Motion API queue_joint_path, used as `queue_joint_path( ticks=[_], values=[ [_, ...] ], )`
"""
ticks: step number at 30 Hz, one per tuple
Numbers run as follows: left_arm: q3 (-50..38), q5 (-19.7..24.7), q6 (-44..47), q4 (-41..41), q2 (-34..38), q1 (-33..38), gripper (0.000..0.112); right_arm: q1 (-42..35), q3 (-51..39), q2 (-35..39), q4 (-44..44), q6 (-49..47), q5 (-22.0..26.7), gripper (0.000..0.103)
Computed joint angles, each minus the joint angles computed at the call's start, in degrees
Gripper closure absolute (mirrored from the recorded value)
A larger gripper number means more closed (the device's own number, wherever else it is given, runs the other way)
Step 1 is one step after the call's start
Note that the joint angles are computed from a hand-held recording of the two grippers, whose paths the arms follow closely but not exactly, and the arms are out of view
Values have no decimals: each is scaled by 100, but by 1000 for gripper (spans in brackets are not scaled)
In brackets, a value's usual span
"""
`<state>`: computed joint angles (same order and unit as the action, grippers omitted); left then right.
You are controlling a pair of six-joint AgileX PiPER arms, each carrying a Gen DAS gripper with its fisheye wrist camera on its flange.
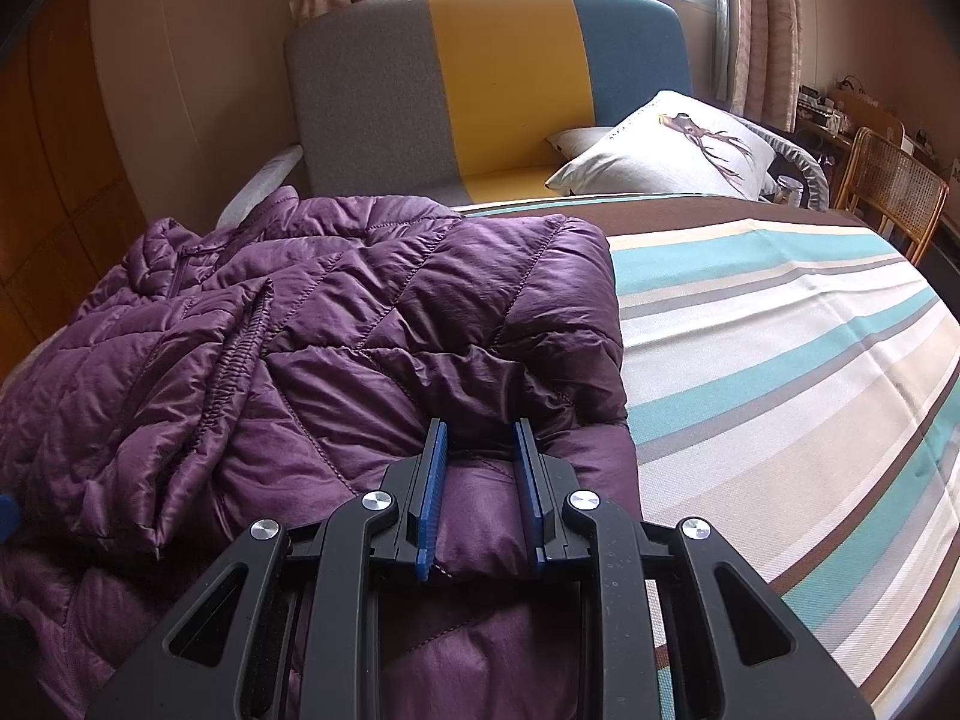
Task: Fold large clothes
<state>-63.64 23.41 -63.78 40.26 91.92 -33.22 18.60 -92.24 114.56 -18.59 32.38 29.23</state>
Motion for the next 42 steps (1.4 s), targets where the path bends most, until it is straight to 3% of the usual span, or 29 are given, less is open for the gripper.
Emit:
queue_joint_path(
  ticks=[4, 7, 10, 14, 18, 21, 22, 25, 30, 35, 39, 42],
  values=[
    [794, 282, -939, 239, -753, 627, 18, -20, 430, -277, -261, 348, -453, 81],
    [1055, 792, -611, -284, -1046, 1344, 33, 13, 864, -689, -572, 589, -933, 81],
    [1185, 841, 139, -941, -1048, 2022, 35, 215, 686, -878, 260, -426, -852, 81],
    [1151, 440, 984, -1698, -781, 2581, 35, 688, -461, -336, 936, -1740, -54, 81],
    [847, 411, 753, -1282, -411, 2649, 28, 878, -1775, 617, 382, -1516, 998, 81],
    [814, 206, 894, -1510, -187, 2831, 17, 616, -2135, 990, 1046, -1794, 1301, 81],
    [928, 10, 889, -1529, -143, 2907, 15, 576, -2088, 995, 1122, -1824, 1265, 81],
    [903, 42, 582, -1218, -123, 2788, 14, 707, -2123, 1081, 659, -1515, 1266, 81],
    [1177, 616, 7, -739, -664, 2264, 17, 832, -1975, 1003, 223, -1238, 1204, 80],
    [1162, 792, -885, 268, -1226, 1603, 17, 885, -1785, 904, -113, -1043, 1116, 80],
    [127, 1041, -298, 38, -476, 1658, 17, 901, -1826, 934, -162, -1005, 1119, 78],
    [-688, 1439, 53, -138, 313, 1746, 25, 916, -1815, 930, -180, -982, 1124, 78]
  ],
)
